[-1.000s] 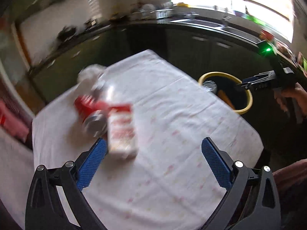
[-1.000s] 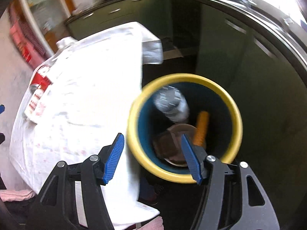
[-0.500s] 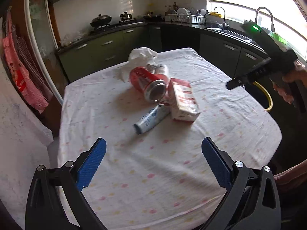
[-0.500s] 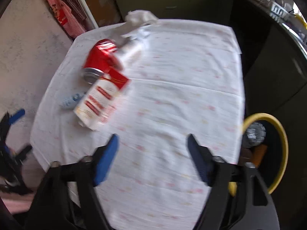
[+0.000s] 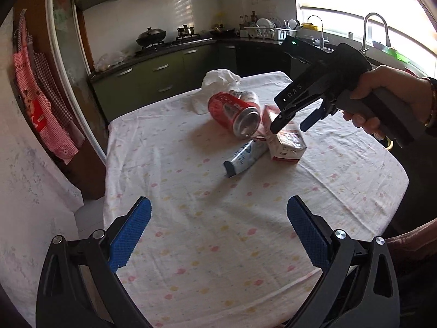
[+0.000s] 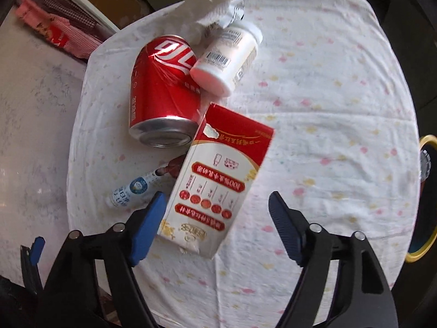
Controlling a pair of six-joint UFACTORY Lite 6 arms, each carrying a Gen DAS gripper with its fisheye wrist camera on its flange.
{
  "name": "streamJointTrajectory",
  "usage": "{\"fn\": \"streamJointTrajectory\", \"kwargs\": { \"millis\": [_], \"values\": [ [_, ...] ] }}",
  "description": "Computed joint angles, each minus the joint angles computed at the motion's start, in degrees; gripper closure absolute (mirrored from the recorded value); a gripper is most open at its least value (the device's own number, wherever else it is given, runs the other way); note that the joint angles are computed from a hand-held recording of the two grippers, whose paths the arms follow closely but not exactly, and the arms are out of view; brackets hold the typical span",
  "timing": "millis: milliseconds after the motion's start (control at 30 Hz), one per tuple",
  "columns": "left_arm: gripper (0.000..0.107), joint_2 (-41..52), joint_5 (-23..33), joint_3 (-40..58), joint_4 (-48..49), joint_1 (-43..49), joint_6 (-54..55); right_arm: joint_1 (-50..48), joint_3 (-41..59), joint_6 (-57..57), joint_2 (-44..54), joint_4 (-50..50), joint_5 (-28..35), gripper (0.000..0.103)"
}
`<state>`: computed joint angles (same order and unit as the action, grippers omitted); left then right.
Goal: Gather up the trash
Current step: 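Grasp the red-and-white milk carton with the right gripper, then carry the milk carton over the yellow bin and open the right gripper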
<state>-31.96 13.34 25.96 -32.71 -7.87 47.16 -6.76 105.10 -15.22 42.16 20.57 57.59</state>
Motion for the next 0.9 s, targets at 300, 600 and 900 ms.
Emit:
{"fn": "streamJointTrajectory", "kwargs": {
  "millis": [300,600,900],
  "values": [
    [0.009,0.8,3.3,-0.7,-18.9,6.3,20.8,2.4,4.3,5.1,4.0,-1.4,1.5,0.034],
    [0.009,-1.3,2.7,-1.4,-13.6,4.4,14.9,2.2,2.9,1.5,2.5,-2.7,2.3,0.052],
    [0.009,-1.2,-0.5,-0.6,4.8,-2.8,-5.6,-2.6,-10.0,-7.5,-7.1,-5.9,-0.8,0.053]
  ]
}}
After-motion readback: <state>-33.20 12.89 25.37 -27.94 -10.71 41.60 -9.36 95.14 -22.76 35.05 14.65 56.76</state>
